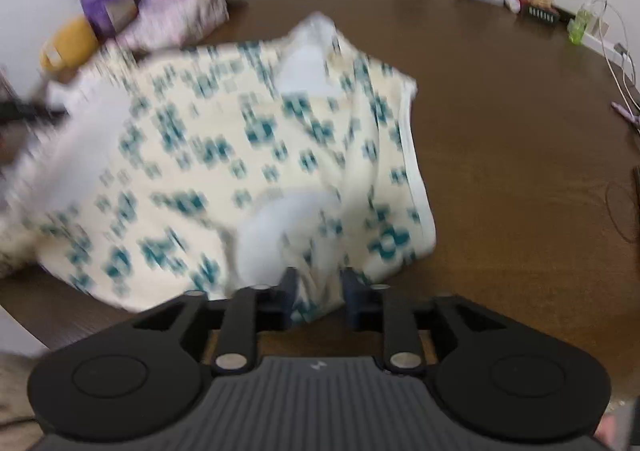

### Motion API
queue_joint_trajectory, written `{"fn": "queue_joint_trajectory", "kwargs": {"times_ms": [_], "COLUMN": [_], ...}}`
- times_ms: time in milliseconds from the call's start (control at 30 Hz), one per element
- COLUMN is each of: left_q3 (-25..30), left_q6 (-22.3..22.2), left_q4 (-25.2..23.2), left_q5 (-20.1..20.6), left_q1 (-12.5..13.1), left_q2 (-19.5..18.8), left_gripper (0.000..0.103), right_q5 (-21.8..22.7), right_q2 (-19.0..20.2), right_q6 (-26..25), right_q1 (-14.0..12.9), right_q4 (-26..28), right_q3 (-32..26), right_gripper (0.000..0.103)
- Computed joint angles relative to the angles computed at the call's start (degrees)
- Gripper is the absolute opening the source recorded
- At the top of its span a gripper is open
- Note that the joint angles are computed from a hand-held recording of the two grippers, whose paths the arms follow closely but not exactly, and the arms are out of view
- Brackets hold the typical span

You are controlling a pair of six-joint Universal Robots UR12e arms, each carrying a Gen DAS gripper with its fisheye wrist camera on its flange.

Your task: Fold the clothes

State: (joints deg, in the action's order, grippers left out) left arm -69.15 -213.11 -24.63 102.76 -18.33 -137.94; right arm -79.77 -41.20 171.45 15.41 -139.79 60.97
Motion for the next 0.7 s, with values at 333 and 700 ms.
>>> {"fn": "queue_joint_trajectory", "kwargs": {"times_ms": [333,700], "left_q3": [-3.5,-1.4], "left_q6": [3.0,0.9], "left_q4": [-0.7,-4.2], "left_q5": [4.9,4.4], "left_q1": [-1.3,-0.1], "left_q2": [2.9,1.1], "left_gripper": [0.045,0.050], "right_q5": [-2.8,-4.3], "right_q2": [6.6,17.5], "right_q6": [-1.4,-2.9], "right_q1": [0.4,0.7], "right_q4": [-2.5,6.4], "right_q3": [-9.7,-28.8], "right_gripper": [0.040,0.045]}}
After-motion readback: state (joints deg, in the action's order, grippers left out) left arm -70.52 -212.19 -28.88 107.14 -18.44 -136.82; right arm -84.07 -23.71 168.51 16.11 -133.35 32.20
